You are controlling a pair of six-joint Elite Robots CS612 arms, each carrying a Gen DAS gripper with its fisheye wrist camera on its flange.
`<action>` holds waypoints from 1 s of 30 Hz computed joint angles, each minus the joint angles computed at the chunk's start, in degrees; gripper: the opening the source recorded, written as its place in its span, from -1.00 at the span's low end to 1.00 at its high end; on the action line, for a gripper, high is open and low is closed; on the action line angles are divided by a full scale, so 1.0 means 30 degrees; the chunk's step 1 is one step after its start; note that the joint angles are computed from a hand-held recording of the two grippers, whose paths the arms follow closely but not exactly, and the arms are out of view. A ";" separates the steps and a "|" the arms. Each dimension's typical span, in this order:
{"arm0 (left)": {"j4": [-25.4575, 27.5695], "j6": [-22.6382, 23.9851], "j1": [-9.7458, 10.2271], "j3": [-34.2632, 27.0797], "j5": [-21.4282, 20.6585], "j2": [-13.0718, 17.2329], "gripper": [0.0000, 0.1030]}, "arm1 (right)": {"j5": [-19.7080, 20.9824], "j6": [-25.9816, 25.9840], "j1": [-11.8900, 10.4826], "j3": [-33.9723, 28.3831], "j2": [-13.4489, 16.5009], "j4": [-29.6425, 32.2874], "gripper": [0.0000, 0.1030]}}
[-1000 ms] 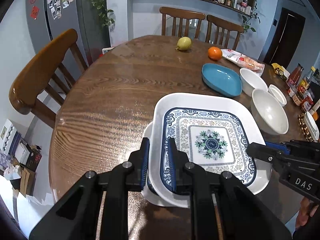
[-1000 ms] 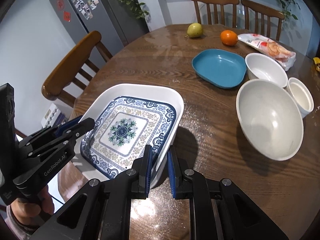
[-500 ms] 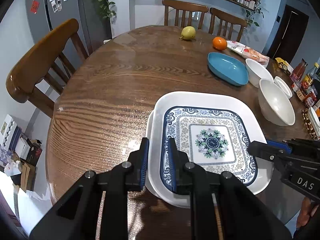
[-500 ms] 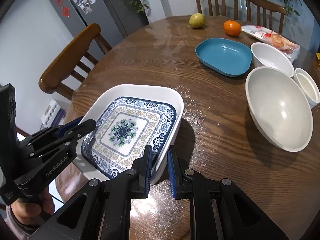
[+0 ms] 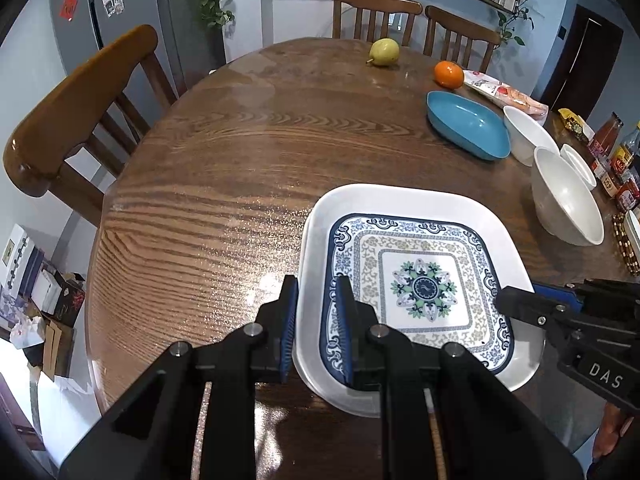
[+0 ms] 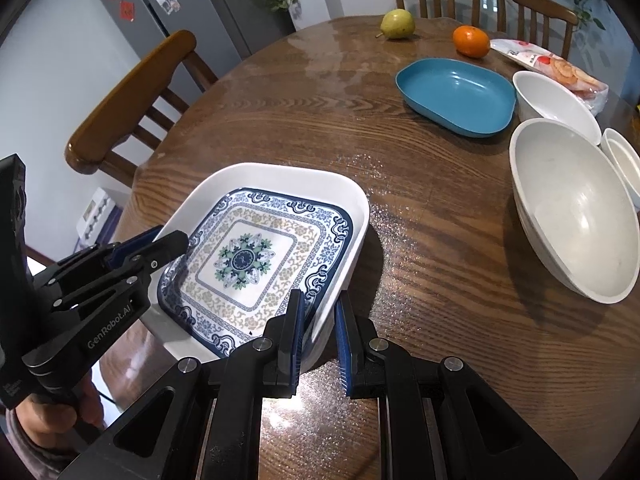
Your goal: Organize plates and bowls
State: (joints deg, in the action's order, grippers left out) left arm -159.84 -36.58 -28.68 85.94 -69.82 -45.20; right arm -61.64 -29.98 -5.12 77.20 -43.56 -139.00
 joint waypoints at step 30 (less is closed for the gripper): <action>0.0732 0.0400 -0.0040 -0.0137 0.0141 0.0098 -0.69 | -0.1178 -0.0168 0.0277 -0.0081 0.0043 0.0029 -0.67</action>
